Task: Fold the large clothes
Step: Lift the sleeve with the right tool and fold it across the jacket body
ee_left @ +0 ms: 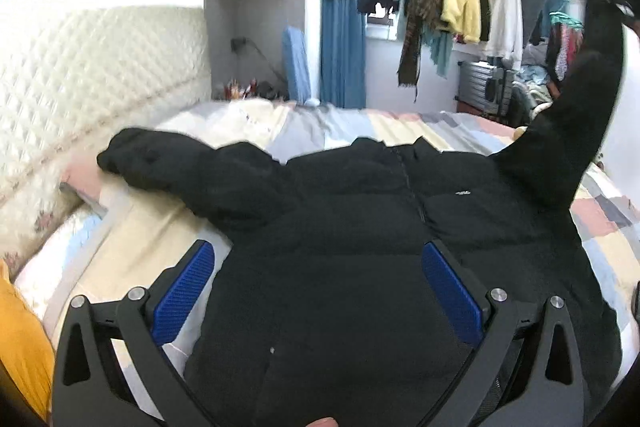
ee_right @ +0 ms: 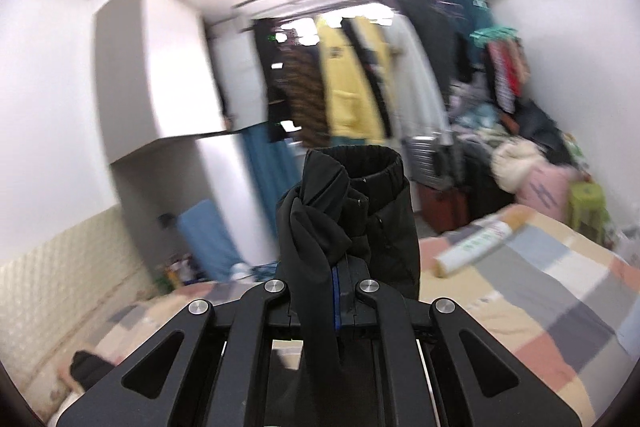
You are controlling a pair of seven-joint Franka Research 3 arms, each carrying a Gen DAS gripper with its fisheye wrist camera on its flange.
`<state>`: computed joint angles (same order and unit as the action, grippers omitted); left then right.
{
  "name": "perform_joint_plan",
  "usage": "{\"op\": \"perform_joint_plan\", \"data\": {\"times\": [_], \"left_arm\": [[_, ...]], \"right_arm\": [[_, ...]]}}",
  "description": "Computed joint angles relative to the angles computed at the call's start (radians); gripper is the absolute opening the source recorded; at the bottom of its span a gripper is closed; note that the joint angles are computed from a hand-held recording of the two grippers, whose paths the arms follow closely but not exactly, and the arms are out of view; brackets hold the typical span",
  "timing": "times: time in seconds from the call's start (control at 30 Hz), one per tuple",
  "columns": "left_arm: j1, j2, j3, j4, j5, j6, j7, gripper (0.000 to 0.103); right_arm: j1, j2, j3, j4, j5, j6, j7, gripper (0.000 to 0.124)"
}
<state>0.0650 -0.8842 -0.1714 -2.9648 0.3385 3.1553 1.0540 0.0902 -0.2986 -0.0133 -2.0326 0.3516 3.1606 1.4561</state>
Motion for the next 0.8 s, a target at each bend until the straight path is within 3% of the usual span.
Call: {"op": "perform_joint_plan", "data": {"times": [0.03, 0.1, 0.23, 0.47, 0.57, 0.8], "left_arm": [[-0.022, -0.001, 0.04, -0.01, 0.002, 0.021, 0.02, 0.103], [-0.02, -0.003, 0.063, -0.018, -0.001, 0.04, 0.038, 0.103], [-0.107, 0.017, 0.211, -0.022, -0.035, 0.04, 0.102, 0.103], [-0.102, 0.0, 0.248, -0.037, -0.094, 0.03, 0.15, 0.103], [-0.093, -0.001, 0.268, -0.04, -0.119, 0.032, 0.162, 0.103], [-0.091, 0.029, 0.323, -0.041, -0.168, 0.043, 0.19, 0.103]], "right_arm": [[0.01, 0.011, 0.02, 0.016, -0.007, -0.008, 0.002, 0.005], [0.016, 0.027, 0.06, 0.041, -0.035, -0.034, 0.009, 0.005], [0.081, 0.095, 0.114, 0.085, -0.069, -0.043, 0.023, 0.005], [0.18, 0.268, 0.161, 0.188, -0.168, -0.089, 0.091, 0.006], [0.243, 0.352, 0.159, 0.213, -0.154, -0.091, 0.057, 0.007], [0.276, 0.533, 0.237, 0.251, 0.016, -0.091, -0.124, 0.008]]}}
